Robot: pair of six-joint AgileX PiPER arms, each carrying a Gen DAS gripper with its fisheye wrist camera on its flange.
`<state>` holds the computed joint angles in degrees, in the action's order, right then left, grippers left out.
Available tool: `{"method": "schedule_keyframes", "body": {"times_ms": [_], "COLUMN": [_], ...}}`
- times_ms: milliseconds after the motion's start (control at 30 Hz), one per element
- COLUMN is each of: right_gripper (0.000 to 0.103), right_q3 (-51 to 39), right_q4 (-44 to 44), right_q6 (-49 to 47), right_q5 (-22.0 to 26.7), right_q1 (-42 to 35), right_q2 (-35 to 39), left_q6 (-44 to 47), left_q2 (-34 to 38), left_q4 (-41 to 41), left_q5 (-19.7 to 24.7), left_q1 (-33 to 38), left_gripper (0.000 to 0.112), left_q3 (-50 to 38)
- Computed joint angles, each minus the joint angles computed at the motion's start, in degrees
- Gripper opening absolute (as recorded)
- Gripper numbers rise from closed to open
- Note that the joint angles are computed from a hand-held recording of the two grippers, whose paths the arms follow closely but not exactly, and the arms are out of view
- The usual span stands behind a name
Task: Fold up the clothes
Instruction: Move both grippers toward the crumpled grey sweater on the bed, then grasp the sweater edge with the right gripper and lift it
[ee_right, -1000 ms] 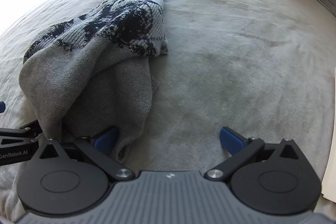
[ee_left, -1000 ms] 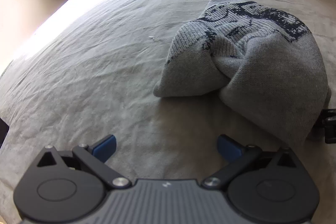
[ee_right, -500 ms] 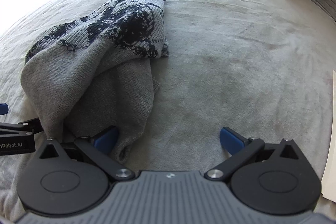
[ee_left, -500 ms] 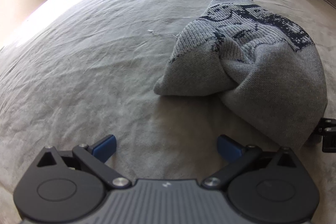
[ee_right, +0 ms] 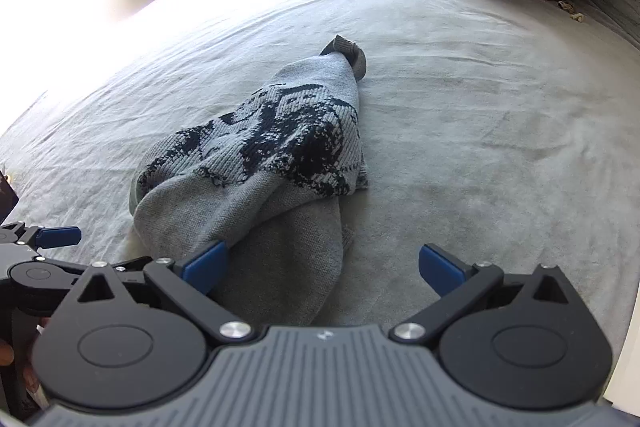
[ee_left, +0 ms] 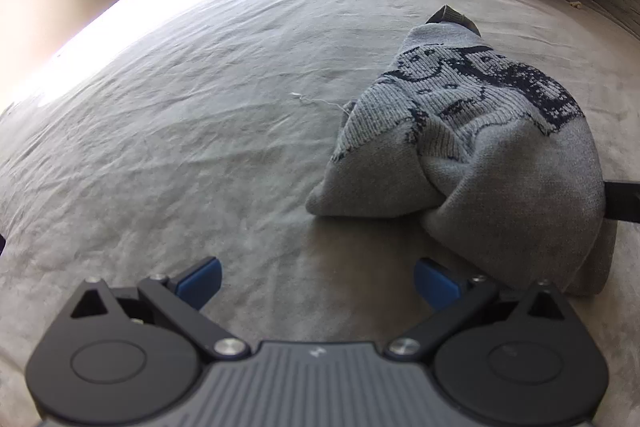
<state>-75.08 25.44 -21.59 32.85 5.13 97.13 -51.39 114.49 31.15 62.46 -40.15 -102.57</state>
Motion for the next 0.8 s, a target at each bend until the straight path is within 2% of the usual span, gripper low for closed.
{"method": "schedule_keyframes", "body": {"times_ms": [167,400,500,733,800], "right_gripper": [0.094,0.092,0.089,0.066,0.059], "right_q3": [-1.1,-2.62,-3.87,-7.25,-7.25], "right_q4": [4.22,14.33,15.81,13.34,13.17], "right_q6": [-1.13,-5.66,-5.42,-0.43,0.61], "right_q5": [1.12,3.63,4.81,5.31,4.06], "right_q1": [-0.23,-2.53,-2.62,-1.07,-0.48], "right_q2": [0.43,0.93,1.75,5.63,6.13], "left_q6": [0.33,-0.95,-1.46,-2.3,-2.82], "left_q2": [-0.21,-1.86,-2.49,-3.81,-4.56], "left_q4": [-0.82,-0.01,0.32,0.64,1.24], "left_q5": [0.49,-1.04,-1.6,-2.75,-3.91], "left_q1": [0.38,0.93,1.31,1.99,2.03], "left_gripper": [0.103,0.103,0.103,0.103,0.103], "left_q3": [-0.01,1.98,2.75,4.2,5.45]}}
